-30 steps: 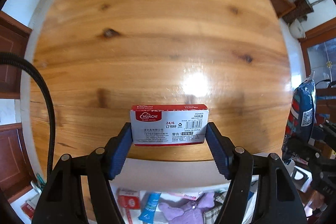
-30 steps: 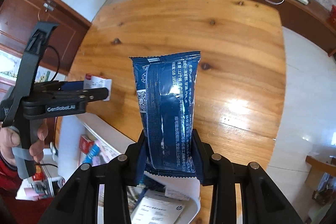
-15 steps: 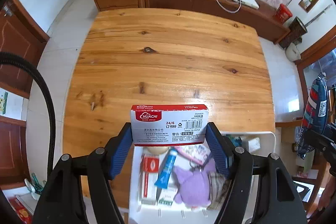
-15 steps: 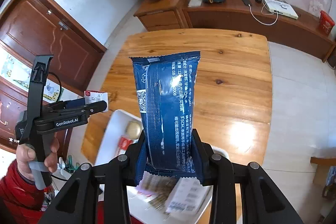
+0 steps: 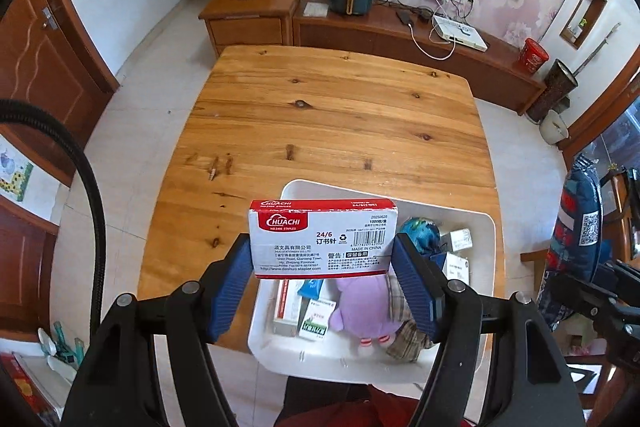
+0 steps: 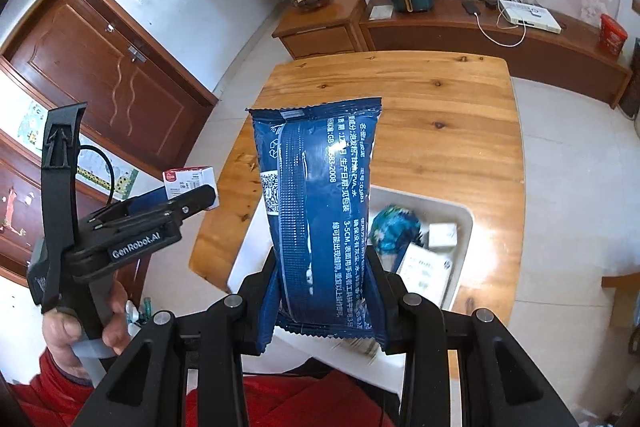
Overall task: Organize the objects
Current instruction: 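Carry the HUACHI box with the left tool while the right tool carries the packet to the tray, then open both tools to drop the HUACHI box and packet into the tray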
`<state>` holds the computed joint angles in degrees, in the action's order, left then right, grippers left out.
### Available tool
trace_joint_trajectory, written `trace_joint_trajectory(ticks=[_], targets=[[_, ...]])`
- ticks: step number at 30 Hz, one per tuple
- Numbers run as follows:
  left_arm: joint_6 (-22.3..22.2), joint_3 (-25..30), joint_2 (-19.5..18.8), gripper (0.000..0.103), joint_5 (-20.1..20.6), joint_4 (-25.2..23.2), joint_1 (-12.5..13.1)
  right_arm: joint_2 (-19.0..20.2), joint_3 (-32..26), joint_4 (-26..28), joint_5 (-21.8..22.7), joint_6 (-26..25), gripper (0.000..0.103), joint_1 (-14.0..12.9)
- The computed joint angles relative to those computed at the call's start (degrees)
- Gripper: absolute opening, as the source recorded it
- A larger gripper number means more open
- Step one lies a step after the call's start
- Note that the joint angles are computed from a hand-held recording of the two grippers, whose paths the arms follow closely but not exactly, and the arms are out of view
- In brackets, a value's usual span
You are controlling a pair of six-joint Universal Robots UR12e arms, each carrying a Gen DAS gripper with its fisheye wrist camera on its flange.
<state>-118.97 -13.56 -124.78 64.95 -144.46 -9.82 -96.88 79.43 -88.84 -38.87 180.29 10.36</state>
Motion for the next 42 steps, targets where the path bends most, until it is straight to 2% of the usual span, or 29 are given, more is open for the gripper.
trace_joint_trajectory(ticks=[2,4,5,6,10,19,23,32,42], targets=[[0.11,-5.5,3.11,0.073,-0.4,3.74,0.51,-0.83,0.84,-1.76,-1.83,1.74,0.038,0.53],[0.24,-8.3,4.73,0.073,-0.69,5.38,0.79,-1.61,1.71,-3.53,-3.37,3.66,0.038,1.1],[0.18,-10.25,5.83,0.073,-0.67,6.61,0.89,-3.17,3.55,-7.23,-5.21,7.31,0.038,1.43],[0.08,-11.77,6.66,0.073,-0.63,7.76,0.99,-3.51,4.08,-8.55,-6.2,8.57,0.038,1.9],[-0.42,-15.52,8.76,0.073,-0.79,10.36,1.09,-3.67,4.14,-8.34,-8.51,9.48,0.039,3.14],[-0.15,-19.39,10.32,0.073,1.33,11.43,-0.17,-2.16,2.87,-5.25,-11.5,12.55,0.041,5.24],[0.96,-19.63,10.25,0.073,1.9,11.34,-0.58,-1.37,2.12,-5.03,-13.0,13.92,0.041,6.35],[2.76,-18.19,9.17,0.074,1.41,11.37,-0.8,-0.92,1.5,-7.11,-14.18,17.67,0.041,7.08],[3.21,-13.82,6.66,0.079,0.64,7.47,-0.85,-1.52,1.44,-11.69,-17.23,20.1,0.042,7.63]])
